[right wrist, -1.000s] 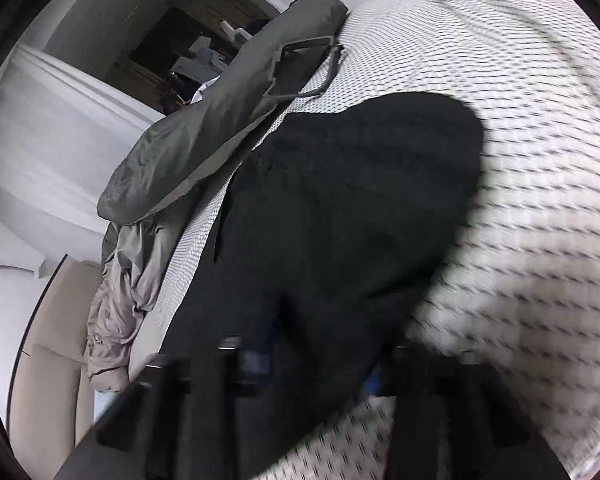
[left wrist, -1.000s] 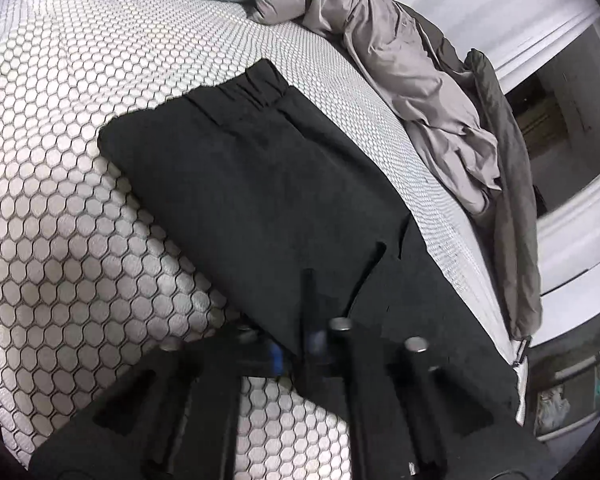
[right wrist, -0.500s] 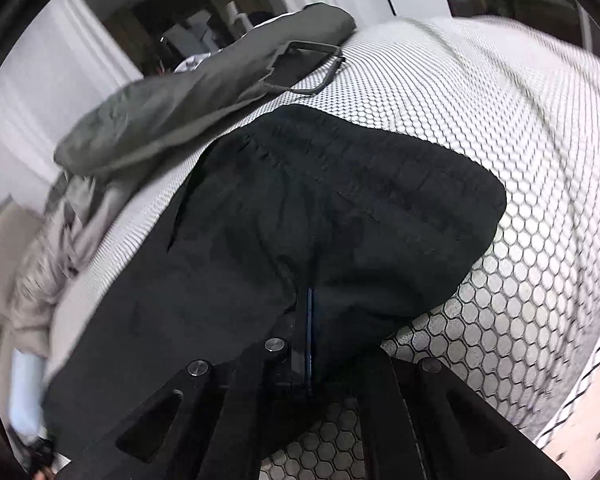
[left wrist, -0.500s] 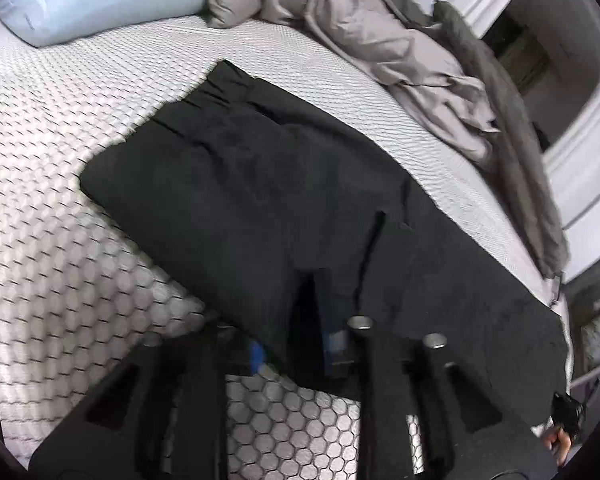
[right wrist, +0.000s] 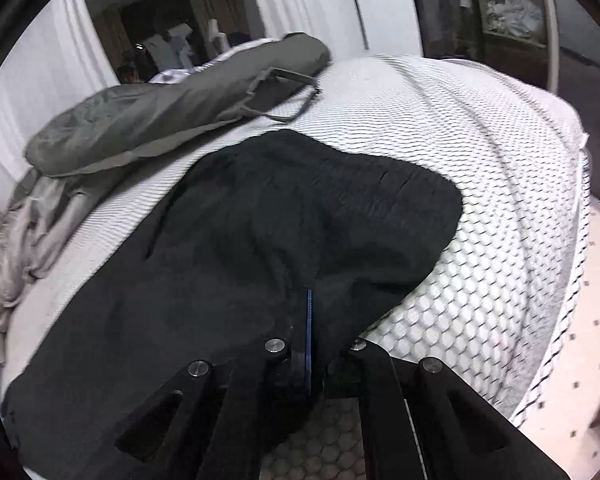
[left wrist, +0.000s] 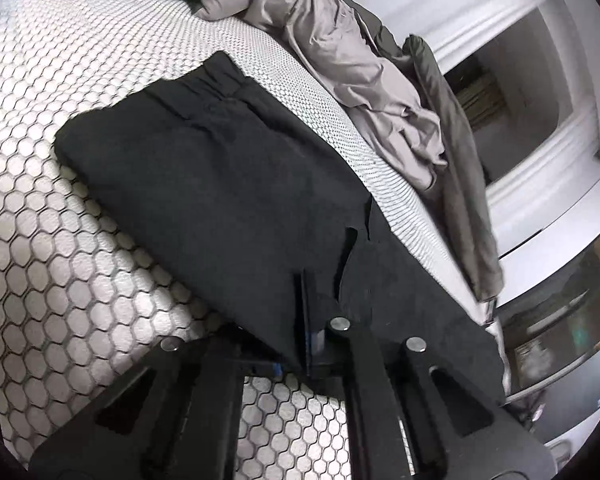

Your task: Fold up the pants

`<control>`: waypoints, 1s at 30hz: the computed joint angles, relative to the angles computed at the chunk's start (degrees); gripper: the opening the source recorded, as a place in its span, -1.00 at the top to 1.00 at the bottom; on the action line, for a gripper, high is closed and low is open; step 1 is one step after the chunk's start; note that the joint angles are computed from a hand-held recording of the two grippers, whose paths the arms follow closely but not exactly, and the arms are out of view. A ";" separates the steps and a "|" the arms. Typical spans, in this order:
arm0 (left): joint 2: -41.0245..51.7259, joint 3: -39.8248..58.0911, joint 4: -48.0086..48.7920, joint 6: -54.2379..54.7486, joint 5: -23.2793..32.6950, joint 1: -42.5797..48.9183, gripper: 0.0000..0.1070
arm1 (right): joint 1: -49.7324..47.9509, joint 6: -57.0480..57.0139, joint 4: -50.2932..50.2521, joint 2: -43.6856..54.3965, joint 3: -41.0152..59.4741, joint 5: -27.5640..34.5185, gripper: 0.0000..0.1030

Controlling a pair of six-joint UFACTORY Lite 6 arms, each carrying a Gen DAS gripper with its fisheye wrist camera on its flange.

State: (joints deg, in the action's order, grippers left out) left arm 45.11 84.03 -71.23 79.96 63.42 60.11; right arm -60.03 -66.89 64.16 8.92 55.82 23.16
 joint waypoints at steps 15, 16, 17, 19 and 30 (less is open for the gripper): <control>-10.46 -7.12 4.20 3.32 1.81 -1.34 -0.14 | -7.00 2.07 -2.02 8.06 10.44 22.16 -0.09; -11.47 -7.79 3.43 2.64 -0.21 -3.00 -0.03 | -5.41 2.87 -3.92 9.18 11.42 21.03 -0.08; -11.36 -7.54 3.00 1.14 -1.71 -4.31 0.15 | -3.82 4.54 -5.99 10.04 12.18 18.95 0.02; -9.82 -5.75 3.23 -3.65 -6.44 -5.87 0.93 | -2.70 4.66 -5.16 11.56 13.37 17.49 0.45; -8.45 0.14 9.51 -13.99 -8.55 -3.25 0.73 | -10.48 -0.88 -7.93 22.66 25.79 31.18 0.45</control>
State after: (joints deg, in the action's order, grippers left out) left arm 36.66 84.17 -61.73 65.97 54.87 56.86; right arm -70.51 -67.76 56.23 31.58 81.61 54.34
